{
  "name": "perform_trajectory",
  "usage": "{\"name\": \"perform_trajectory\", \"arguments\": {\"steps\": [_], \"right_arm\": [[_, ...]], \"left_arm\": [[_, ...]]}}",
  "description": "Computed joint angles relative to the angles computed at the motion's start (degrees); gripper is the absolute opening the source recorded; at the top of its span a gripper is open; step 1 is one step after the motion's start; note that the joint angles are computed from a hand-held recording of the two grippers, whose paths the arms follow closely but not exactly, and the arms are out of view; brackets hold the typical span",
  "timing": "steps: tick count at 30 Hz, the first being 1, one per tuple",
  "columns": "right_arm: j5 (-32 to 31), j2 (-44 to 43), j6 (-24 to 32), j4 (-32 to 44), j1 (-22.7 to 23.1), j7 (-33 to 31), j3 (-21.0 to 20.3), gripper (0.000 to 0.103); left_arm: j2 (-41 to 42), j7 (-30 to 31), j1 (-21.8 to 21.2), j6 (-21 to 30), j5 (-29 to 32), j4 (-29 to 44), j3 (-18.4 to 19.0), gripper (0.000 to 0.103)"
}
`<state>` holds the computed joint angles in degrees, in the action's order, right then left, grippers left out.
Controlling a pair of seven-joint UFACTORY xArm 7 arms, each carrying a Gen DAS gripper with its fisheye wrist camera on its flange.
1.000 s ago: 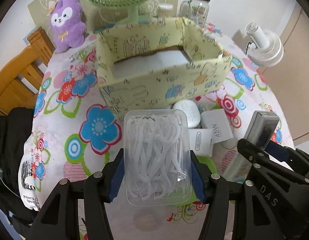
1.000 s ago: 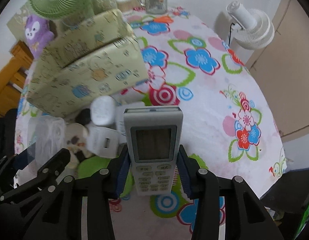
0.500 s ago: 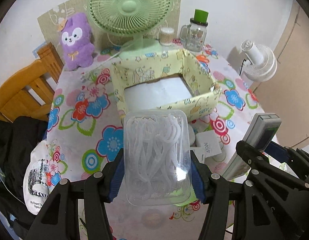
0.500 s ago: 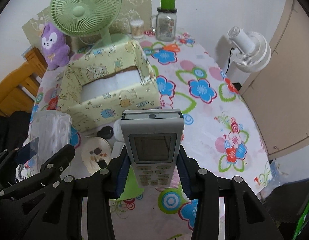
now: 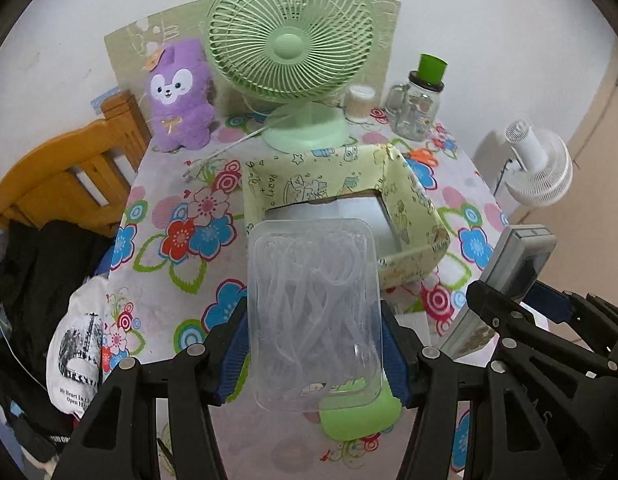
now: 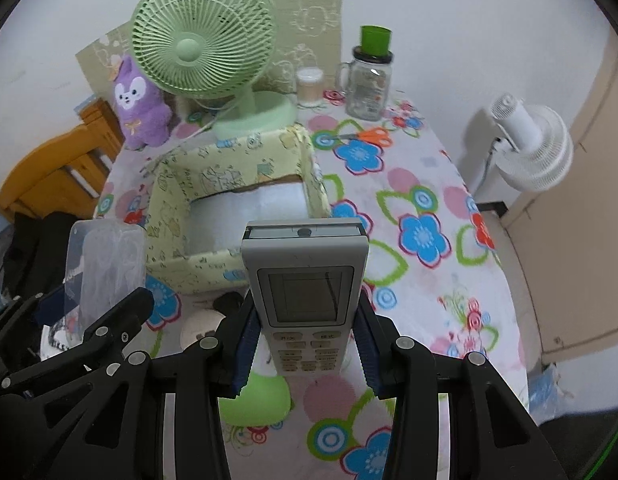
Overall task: Organize rigid objects
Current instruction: 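Lift the floss-pick box with the left tool while the right tool carries the remote toward the fabric box, then lower the remote into the fabric box with the right tool while the left tool lowers the floss-pick box in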
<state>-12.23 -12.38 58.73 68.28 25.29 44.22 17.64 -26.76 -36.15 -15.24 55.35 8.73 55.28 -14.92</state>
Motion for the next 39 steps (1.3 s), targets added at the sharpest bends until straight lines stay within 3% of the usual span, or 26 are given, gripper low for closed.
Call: {"name": "perform_trajectory", "arguments": {"steps": [8, 16, 39], "right_arm": [[2.74, 4.55, -1.94, 4.6, -0.58, -9.5, -2.66, 0.047], [3.55, 9.5, -2.41, 9.31, -1.05, -14.94, -4.14, 0.047], [7.16, 22.62, -1.71, 19.73, -0.42, -22.53, -7.22, 0.047]], "left_arm": [[4.12, -4.78, 1.61, 0.09, 3.33, 3.91, -0.83, 0.06], [8.44, -7.7, 1.58, -0.5, 5.86, 7.08, -0.07, 0.06], [18.79, -10.04, 0.75, -1.94, 8.4, 11.88, 3.97, 0.06]]}}
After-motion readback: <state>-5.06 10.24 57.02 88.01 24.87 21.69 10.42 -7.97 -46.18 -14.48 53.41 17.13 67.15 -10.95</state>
